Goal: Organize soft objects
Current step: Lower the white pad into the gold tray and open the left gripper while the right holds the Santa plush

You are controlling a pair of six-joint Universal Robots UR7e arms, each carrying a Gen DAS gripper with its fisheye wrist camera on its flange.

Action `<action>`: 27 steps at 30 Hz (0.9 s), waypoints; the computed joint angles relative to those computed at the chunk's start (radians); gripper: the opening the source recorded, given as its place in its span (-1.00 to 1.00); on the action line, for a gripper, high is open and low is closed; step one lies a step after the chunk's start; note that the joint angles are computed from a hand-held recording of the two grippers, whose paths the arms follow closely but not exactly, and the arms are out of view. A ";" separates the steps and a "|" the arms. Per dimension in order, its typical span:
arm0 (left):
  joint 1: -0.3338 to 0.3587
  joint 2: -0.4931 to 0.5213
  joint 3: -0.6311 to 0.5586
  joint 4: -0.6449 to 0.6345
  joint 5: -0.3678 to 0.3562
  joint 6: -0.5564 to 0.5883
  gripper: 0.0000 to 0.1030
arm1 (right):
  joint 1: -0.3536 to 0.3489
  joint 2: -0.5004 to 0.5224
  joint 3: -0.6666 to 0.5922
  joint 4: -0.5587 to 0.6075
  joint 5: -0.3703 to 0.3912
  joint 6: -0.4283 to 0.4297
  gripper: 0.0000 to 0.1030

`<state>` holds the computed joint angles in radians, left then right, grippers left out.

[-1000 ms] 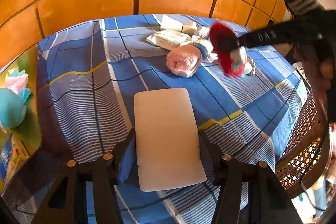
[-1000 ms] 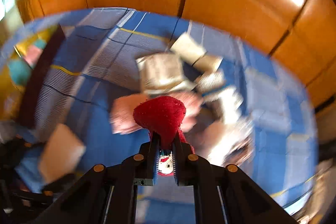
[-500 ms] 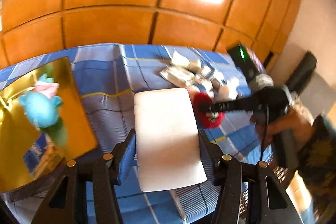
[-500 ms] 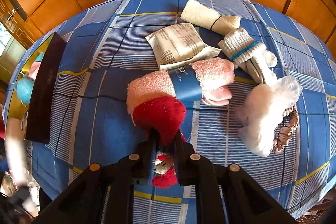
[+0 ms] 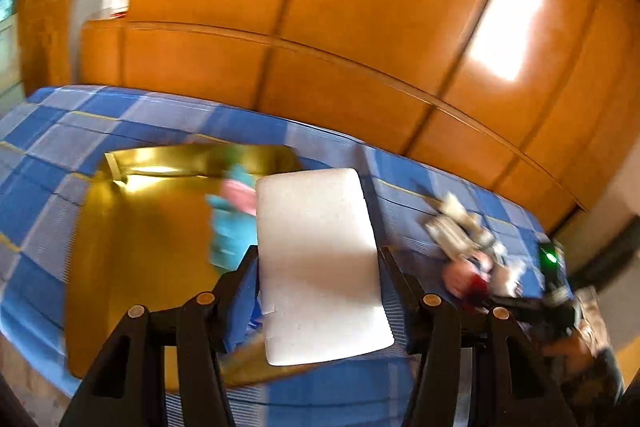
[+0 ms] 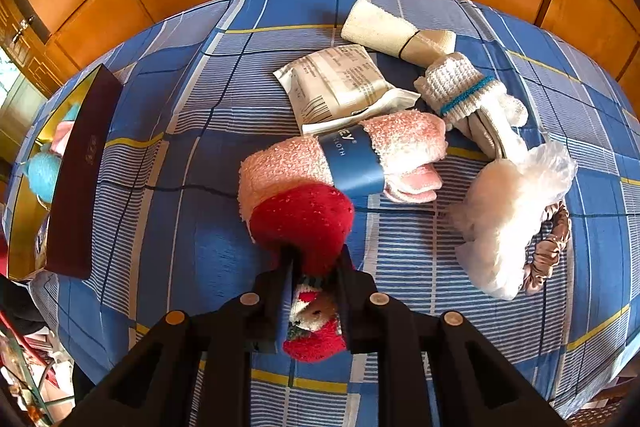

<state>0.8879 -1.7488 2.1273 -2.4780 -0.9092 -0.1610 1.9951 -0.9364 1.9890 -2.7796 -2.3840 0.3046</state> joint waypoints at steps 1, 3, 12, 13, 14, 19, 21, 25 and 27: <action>0.019 0.008 -0.017 -0.002 0.017 0.006 0.10 | 0.001 0.002 -0.001 0.001 -0.004 -0.004 -0.65; 0.062 0.030 -0.050 -0.006 0.043 0.029 0.10 | 0.002 0.003 -0.001 0.002 -0.007 -0.006 -0.63; 0.264 0.245 -0.278 0.044 0.057 0.042 0.10 | 0.004 0.015 -0.011 0.008 -0.017 -0.018 -0.61; 0.274 0.269 -0.295 0.041 0.073 0.039 0.11 | 0.004 0.015 -0.011 0.006 -0.016 -0.019 -0.61; 0.285 0.293 -0.314 0.040 0.076 0.039 0.12 | 0.004 0.015 -0.011 0.006 -0.016 -0.018 -0.61; 0.313 0.369 -0.378 0.088 0.057 0.044 0.35 | 0.003 0.015 -0.011 0.006 -0.014 -0.018 -0.61; 0.316 0.382 -0.388 0.091 0.053 0.050 0.48 | 0.003 0.016 -0.012 0.007 -0.014 -0.019 -0.61; 0.301 0.370 -0.370 0.062 0.093 0.030 0.58 | 0.002 0.019 -0.014 0.008 -0.019 -0.024 -0.61; 0.287 0.344 -0.351 0.061 0.105 0.012 0.58 | 0.002 0.020 -0.014 0.007 -0.021 -0.026 -0.61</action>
<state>1.1747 -1.4043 1.7764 -2.4174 -0.8044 -0.1491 1.9975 -0.9165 1.9751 -2.7727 -2.4053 0.2784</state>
